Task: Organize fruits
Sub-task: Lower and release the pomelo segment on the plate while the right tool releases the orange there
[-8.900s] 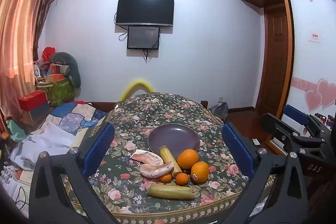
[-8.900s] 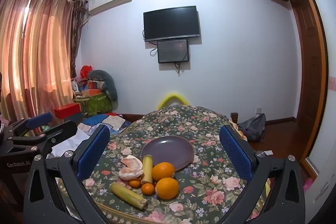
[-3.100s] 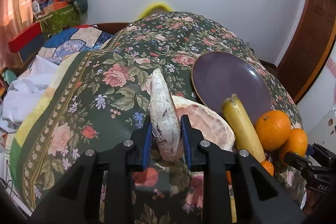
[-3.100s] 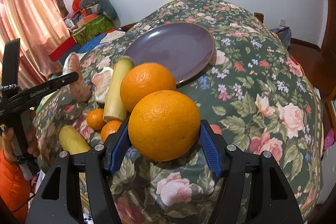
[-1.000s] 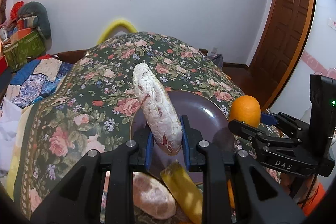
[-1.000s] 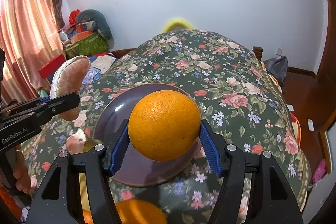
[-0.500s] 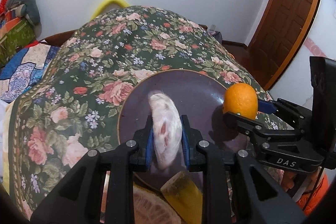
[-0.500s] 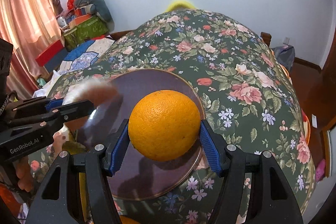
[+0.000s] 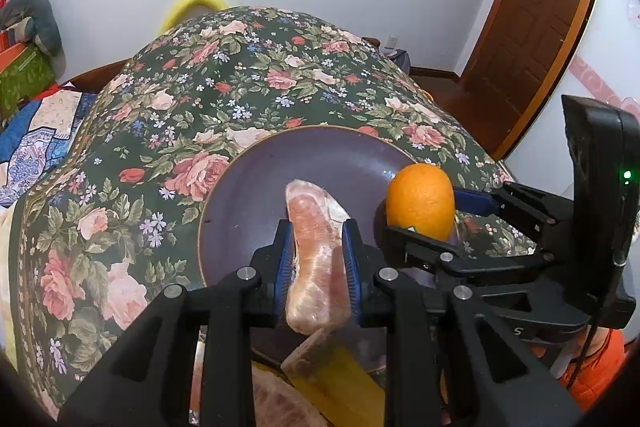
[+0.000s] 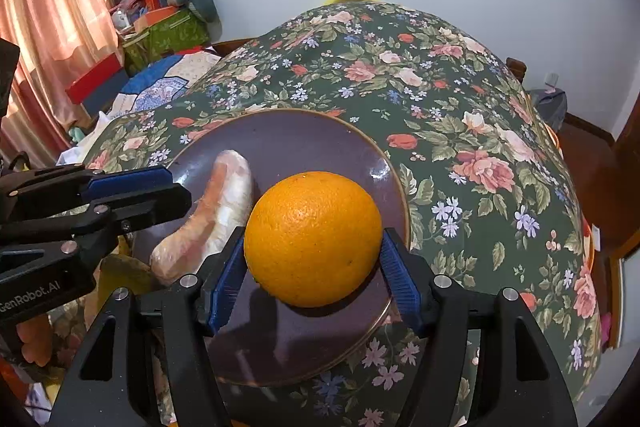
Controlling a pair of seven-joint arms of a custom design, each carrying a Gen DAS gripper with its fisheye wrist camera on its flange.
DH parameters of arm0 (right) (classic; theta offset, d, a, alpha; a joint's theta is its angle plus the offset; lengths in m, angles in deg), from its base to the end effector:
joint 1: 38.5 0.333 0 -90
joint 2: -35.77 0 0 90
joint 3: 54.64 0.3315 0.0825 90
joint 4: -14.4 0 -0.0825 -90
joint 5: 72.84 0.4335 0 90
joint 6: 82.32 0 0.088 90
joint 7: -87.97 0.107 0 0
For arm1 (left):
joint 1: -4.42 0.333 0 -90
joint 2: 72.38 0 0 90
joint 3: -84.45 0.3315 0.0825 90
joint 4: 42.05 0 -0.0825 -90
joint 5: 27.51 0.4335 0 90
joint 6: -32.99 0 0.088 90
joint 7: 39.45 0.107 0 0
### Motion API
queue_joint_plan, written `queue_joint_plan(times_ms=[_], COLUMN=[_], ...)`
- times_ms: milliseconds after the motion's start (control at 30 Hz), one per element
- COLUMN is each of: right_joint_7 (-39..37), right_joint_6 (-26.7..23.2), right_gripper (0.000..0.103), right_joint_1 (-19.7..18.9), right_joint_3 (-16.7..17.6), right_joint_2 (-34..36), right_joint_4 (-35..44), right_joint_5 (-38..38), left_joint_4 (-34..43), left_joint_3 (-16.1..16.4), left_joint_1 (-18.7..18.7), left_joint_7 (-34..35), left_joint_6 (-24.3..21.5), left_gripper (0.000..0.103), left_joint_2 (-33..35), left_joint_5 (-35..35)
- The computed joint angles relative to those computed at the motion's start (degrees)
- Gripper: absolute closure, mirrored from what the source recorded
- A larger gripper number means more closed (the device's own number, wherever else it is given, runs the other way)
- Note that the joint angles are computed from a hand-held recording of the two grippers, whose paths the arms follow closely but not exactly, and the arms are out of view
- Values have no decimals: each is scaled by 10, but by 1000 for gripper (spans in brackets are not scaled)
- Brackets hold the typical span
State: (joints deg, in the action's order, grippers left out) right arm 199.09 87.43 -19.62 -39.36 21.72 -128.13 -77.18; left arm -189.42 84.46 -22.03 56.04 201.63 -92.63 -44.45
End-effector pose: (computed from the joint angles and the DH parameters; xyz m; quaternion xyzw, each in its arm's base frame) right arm 0.4322 0.3031 0.4420 -0.7575 0.5508 -0.1518 0.3160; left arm 0.4501 -0.2026 0.4527 -0.5580 0.7481 -0.3332 0.1342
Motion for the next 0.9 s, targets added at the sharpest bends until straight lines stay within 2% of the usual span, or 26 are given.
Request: queue_joint_plan(times_ms=[200, 267, 300, 333, 433, 533, 633, 767, 900], right_joint_7=[1, -14, -19, -8, 9, 8, 26, 32, 36], right_joint_6=[-6, 1, 7, 13, 17, 14, 11, 8, 1], right_gripper=[40, 37, 33, 30, 29, 29, 29, 29, 29], right_joint_1=[1, 17, 21, 11, -9, -8, -26, -22, -17], right_joint_3=[-1, -13, -17, -6, 16, 20, 45, 53, 63], right_joint_2=[0, -4, -9, -15, -32, -48, -71, -100, -130], right_joint_4=[2, -3, -7, -11, -17, -23, -33, -48, -63], right_joint_5=[1, 22, 31, 24, 7, 10, -7, -6, -3], left_joint_4=[-8, -14, -17, -22, -34, -48, -65, -92, -117], left_joint_3=[-8, -10, -12, -22, -36, -26, -18, -38, -39], left_joint_1=[12, 17, 21, 33, 51, 42, 31, 43, 35], left_joint_7=[-21, -34, -43, -59, -95, -115, -130, -166, -190], left_joint_6=[0, 2, 4, 8, 6, -1, -9, -20, -44], left_gripper=[80, 76, 70, 65, 65, 65, 65, 61, 61], left_joint_2=[-17, -27, -33, -40, -60, -84, -112, -155, -201], left_joint_5=[11, 17, 23, 35, 71, 84, 91, 120, 139])
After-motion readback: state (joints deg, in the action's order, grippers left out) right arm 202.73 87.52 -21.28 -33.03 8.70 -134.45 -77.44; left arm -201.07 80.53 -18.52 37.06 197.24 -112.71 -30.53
